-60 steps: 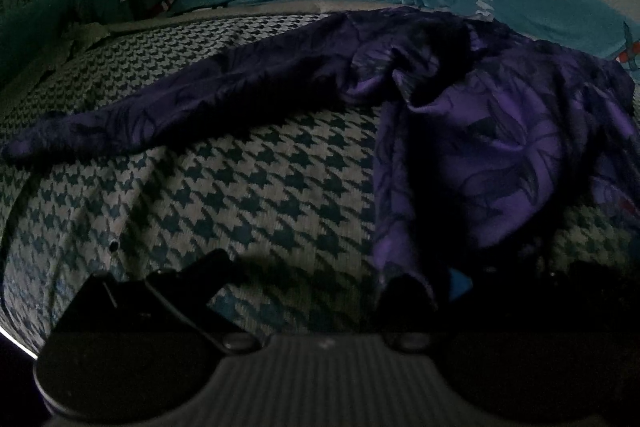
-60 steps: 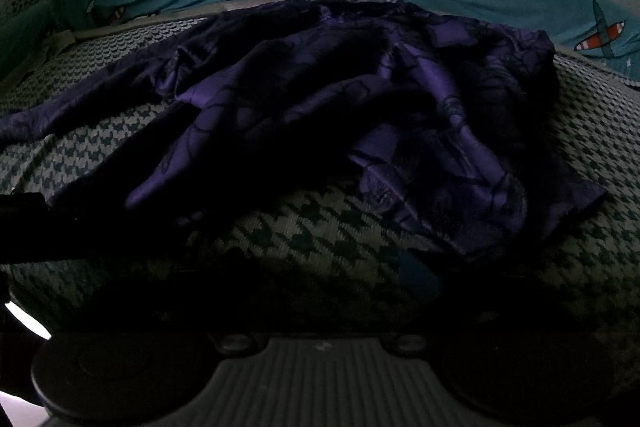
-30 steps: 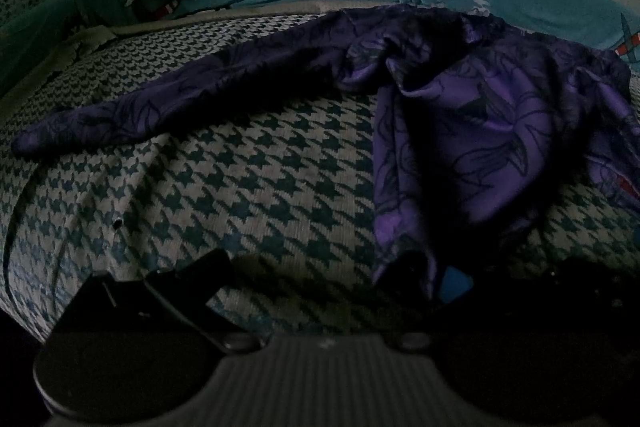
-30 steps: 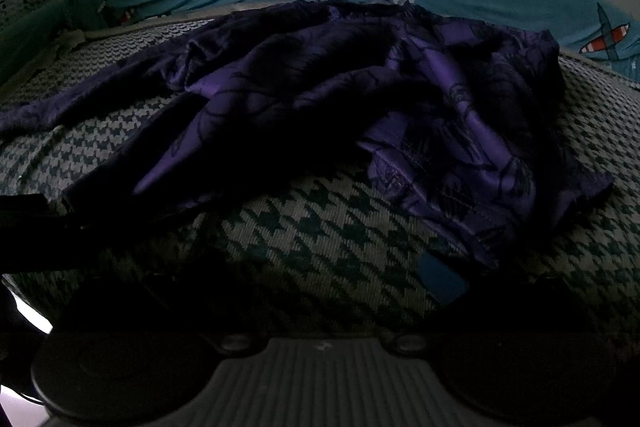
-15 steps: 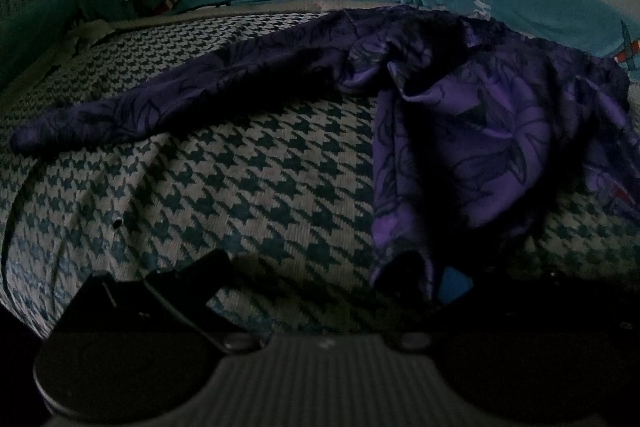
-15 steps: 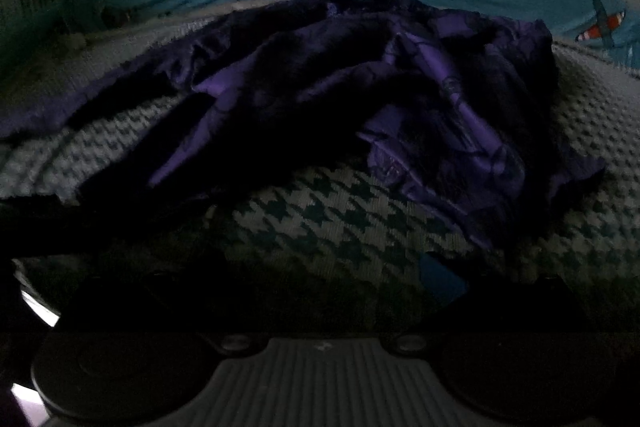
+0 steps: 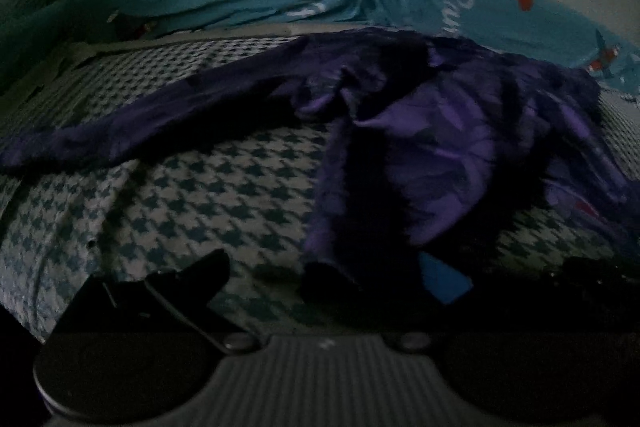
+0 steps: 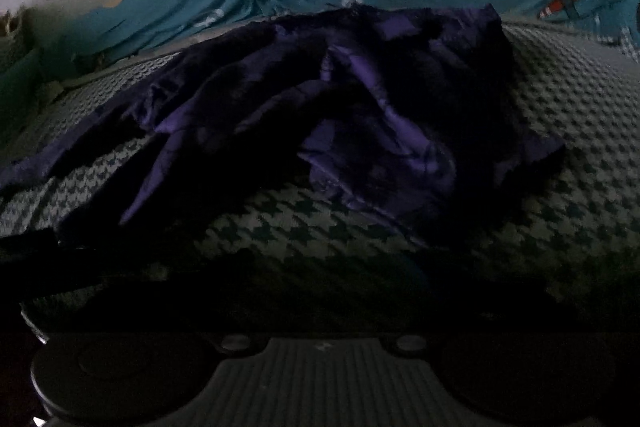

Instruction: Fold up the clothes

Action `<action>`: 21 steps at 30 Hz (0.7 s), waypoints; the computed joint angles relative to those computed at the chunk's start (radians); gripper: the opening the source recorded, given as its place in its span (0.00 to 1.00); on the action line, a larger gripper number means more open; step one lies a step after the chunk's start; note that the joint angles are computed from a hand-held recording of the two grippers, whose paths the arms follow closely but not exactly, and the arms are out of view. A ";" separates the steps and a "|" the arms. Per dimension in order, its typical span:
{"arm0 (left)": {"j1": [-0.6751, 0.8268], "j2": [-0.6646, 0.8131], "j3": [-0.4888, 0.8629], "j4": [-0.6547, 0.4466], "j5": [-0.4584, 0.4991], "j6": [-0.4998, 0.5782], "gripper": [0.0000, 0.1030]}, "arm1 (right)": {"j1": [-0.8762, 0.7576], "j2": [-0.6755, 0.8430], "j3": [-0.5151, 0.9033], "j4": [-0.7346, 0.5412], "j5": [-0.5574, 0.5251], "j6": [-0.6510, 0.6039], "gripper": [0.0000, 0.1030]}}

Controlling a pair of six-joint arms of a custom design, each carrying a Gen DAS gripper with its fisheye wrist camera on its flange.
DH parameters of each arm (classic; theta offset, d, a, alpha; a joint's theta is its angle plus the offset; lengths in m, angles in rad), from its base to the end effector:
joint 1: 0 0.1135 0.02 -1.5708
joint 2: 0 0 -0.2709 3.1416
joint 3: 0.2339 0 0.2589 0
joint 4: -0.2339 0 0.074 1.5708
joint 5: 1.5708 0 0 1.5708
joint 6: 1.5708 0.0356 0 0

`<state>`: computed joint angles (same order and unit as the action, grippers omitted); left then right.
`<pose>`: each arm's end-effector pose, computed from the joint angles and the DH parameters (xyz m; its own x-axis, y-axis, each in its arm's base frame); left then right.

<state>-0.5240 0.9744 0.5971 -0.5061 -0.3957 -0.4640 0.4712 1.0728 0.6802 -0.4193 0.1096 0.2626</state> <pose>0.1730 -0.0841 0.2181 -0.7103 -0.0665 -0.7008 -0.0760 0.9970 -0.0175 0.1991 0.0971 0.2312 -0.7241 -0.0793 -0.6851 -0.2032 0.9738 0.1020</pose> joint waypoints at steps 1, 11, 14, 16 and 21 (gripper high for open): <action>-0.015 0.008 0.003 0.000 -0.005 -0.001 1.00 | 0.006 -0.008 -0.007 0.002 0.004 -0.006 0.68; -0.084 0.051 0.003 0.010 -0.015 -0.007 1.00 | -0.048 -0.042 -0.050 0.037 -0.062 -0.029 0.63; -0.088 0.058 0.002 0.015 -0.017 -0.006 1.00 | -0.032 -0.041 -0.056 0.044 -0.042 -0.032 0.64; -0.087 0.058 -0.001 0.020 -0.017 0.000 1.00 | -0.021 -0.038 -0.060 0.054 -0.027 -0.032 0.64; -0.087 0.056 -0.008 0.034 -0.024 0.000 0.99 | -0.002 -0.034 -0.067 0.068 -0.014 -0.034 0.72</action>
